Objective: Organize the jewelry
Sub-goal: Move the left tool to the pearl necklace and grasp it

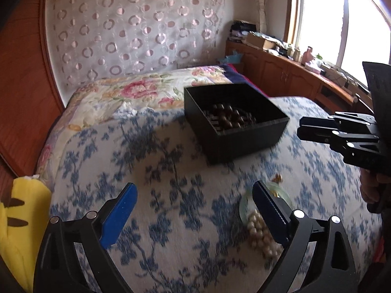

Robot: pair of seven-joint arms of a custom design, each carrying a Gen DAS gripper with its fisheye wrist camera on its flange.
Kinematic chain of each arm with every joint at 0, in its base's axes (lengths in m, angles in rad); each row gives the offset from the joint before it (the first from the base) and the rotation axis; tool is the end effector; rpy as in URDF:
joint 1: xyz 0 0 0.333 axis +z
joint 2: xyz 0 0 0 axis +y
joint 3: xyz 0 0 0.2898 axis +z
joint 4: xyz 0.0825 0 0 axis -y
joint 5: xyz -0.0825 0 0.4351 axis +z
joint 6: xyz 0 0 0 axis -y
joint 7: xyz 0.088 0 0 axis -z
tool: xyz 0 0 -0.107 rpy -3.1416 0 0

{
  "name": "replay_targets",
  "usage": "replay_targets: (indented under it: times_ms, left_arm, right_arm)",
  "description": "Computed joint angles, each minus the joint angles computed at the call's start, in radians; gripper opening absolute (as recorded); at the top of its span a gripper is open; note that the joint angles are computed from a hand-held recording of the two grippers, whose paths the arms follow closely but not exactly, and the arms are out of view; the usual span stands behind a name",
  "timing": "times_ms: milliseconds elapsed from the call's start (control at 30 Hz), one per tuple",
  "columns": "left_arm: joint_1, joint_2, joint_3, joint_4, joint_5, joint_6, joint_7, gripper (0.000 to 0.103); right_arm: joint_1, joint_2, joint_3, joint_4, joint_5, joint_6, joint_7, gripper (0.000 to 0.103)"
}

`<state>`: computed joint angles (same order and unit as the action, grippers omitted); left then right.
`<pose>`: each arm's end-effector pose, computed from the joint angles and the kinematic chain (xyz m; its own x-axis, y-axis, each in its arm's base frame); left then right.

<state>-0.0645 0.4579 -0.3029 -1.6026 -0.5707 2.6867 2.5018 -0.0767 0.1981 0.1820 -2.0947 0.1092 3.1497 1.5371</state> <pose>0.7213 -0.2260 0.3959 -0.7149 -0.6987 0.0256 -0.5023 0.4878 -0.7140 0.6547 0.0557 0.3730 0.0515 -0.9944 -0.0921 -0.6575 0.0357 -0.7526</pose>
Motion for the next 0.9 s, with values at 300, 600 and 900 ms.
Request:
replay_targets:
  times_ms: [300,600,900]
  left_arm:
    - [0.019,-0.053,-0.017,-0.077,-0.045,-0.029,0.058,0.091]
    - [-0.005,-0.092,-0.008,-0.119,-0.092,-0.088,0.098,0.067]
    - [-0.034,-0.098,0.002,-0.120,-0.092,-0.140,0.112,0.026]
  right_arm:
    - [0.011,-0.020,0.002,-0.061,0.024,-0.005,0.018,0.029]
    - [0.013,-0.055,0.008,-0.121,0.078,0.006,-0.005,0.029]
    - [0.002,-0.074,0.026,-0.149,0.158,0.012,-0.058,0.029]
